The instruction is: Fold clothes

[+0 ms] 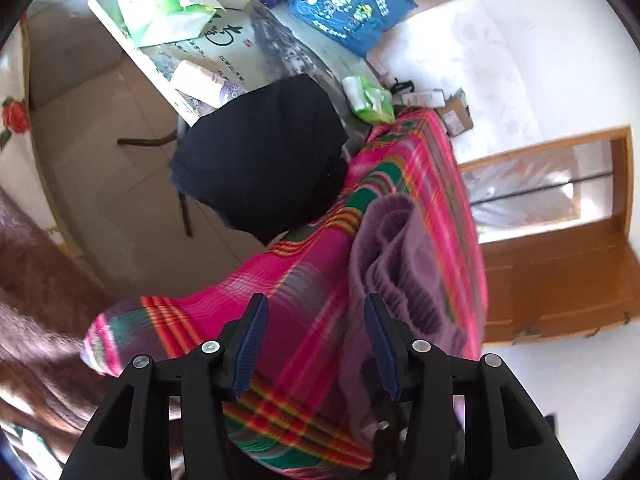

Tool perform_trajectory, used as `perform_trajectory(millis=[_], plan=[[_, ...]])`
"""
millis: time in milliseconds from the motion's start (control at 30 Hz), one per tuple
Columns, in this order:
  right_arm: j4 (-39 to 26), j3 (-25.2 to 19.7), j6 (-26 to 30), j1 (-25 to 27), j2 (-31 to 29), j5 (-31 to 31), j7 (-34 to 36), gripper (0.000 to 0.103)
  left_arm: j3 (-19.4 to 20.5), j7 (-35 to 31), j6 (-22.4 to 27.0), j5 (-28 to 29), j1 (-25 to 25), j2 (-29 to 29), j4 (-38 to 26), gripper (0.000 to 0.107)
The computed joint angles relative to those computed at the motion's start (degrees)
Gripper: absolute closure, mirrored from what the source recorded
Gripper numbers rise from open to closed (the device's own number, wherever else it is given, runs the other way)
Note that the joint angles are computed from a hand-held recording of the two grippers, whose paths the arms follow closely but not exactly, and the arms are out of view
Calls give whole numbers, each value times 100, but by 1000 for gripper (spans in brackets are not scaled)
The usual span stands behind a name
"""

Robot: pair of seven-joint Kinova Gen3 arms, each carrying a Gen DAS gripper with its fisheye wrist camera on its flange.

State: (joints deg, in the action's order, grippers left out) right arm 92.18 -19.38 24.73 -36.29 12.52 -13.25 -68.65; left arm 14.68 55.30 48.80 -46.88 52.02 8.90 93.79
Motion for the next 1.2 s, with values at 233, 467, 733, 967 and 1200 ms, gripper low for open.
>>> perform_trajectory(millis=[233, 467, 733, 967, 1200], plan=[[102, -76, -97, 120, -50, -186, 152, 89, 414, 1533, -1436, -1084, -795, -231, 839, 52], [145, -134, -58, 243, -42, -456, 381, 92, -691, 2434, -1738, -1868, 158, -194, 953, 51], [168, -161, -45, 308, -45, -611, 540, 93, -1528, 943, -2601, -649, 374, -104, 791, 51], [215, -160, -72, 323, -75, -692, 638, 94, -404, -687, -2791, 393, -1022, -41, 611, 51], [182, -129, -57, 303, -49, -680, 627, 94, 680, -1783, -2419, 943, -2042, 83, 322, 63]])
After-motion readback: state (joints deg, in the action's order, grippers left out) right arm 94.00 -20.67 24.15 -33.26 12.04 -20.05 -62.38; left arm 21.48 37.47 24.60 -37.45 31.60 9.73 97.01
